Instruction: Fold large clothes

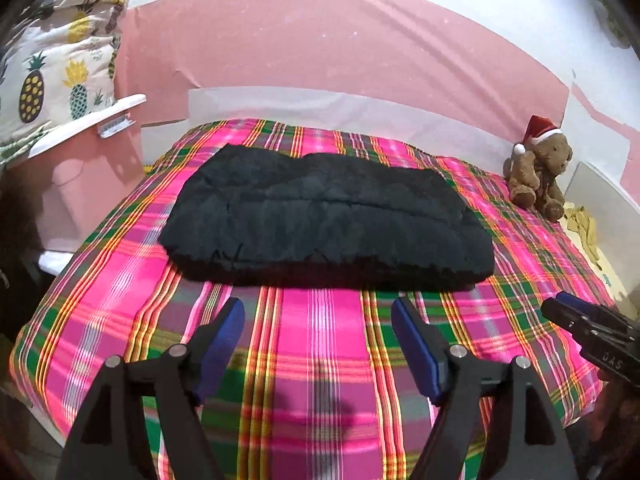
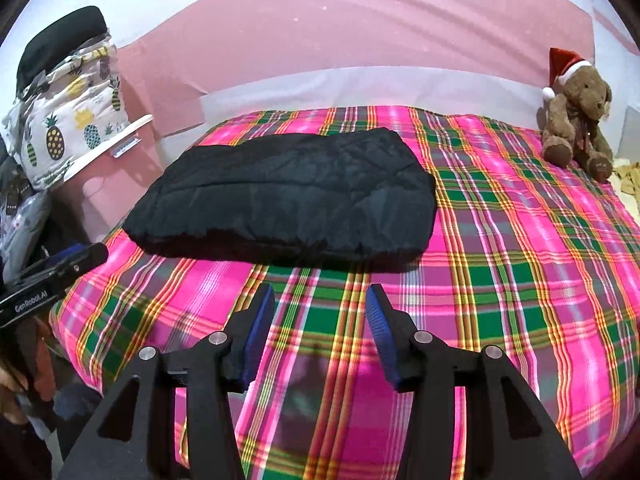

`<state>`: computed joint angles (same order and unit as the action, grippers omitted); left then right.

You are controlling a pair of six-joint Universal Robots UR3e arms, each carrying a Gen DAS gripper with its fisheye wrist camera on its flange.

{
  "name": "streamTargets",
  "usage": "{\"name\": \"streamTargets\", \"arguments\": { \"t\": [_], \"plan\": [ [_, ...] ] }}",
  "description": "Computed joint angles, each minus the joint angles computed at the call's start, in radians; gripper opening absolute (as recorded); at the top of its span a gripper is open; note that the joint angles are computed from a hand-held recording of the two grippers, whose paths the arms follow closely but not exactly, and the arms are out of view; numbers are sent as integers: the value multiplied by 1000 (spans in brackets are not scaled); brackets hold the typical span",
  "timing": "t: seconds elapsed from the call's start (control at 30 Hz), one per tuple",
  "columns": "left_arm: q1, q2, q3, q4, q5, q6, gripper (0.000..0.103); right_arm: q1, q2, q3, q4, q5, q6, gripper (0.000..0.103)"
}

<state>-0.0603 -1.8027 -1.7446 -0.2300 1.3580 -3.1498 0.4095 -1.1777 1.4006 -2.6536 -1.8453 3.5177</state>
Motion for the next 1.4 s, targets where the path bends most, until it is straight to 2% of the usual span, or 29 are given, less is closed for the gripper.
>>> {"name": "streamTargets", "arguments": {
  "t": [0.17,0.33,0.47,1.4],
  "plan": [
    [-37,35,-73,30,48,-9,77,54,-7,34,-9,-54,33,48],
    [-41,40,-110,40,34,-7,77,64,-7,54,-2,-47,42,48],
    [-62,28,-107,34,70,-16,78,72,-2,53,10,-50,48,48],
    [-52,20,-136,54,54,-31,78,77,18,29,39,-44,44,49]
  ]
}}
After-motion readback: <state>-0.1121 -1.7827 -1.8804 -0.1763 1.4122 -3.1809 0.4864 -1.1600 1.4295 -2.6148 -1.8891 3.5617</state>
